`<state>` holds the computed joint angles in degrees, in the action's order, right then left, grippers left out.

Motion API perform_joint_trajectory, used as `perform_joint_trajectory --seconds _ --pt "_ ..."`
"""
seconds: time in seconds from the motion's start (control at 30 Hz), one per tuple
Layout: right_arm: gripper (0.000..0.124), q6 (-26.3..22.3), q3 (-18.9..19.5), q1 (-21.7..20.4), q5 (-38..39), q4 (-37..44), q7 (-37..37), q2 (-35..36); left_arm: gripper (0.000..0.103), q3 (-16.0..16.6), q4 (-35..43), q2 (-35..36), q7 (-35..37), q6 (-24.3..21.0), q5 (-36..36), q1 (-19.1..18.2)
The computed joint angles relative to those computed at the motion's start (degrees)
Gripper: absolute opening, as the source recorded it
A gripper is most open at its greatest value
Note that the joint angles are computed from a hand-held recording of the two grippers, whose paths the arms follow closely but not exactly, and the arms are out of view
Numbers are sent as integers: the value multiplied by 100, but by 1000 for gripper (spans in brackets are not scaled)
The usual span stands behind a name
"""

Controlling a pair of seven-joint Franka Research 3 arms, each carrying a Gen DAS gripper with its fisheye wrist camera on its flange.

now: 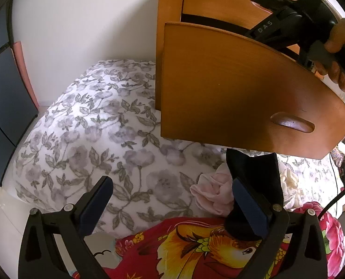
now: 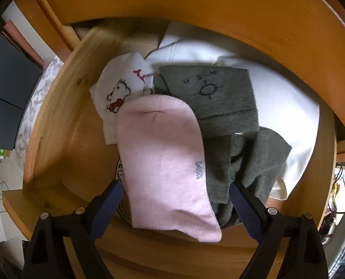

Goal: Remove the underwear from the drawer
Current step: 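Close the right tool on the pink sock in the drawer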

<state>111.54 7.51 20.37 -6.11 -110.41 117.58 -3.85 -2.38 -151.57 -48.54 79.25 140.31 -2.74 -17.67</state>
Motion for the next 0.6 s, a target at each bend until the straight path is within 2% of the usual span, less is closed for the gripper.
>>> perform_joint_trajectory --seconds 0.33,0.6 --pt "91 -637 -25 192 -173 699 -19 692 102 51 11 24 61 -36 -104 -24" --pt "77 -631 -83 381 -200 1045 -134 1049 102 78 26 45 94 -63 -189 -21"
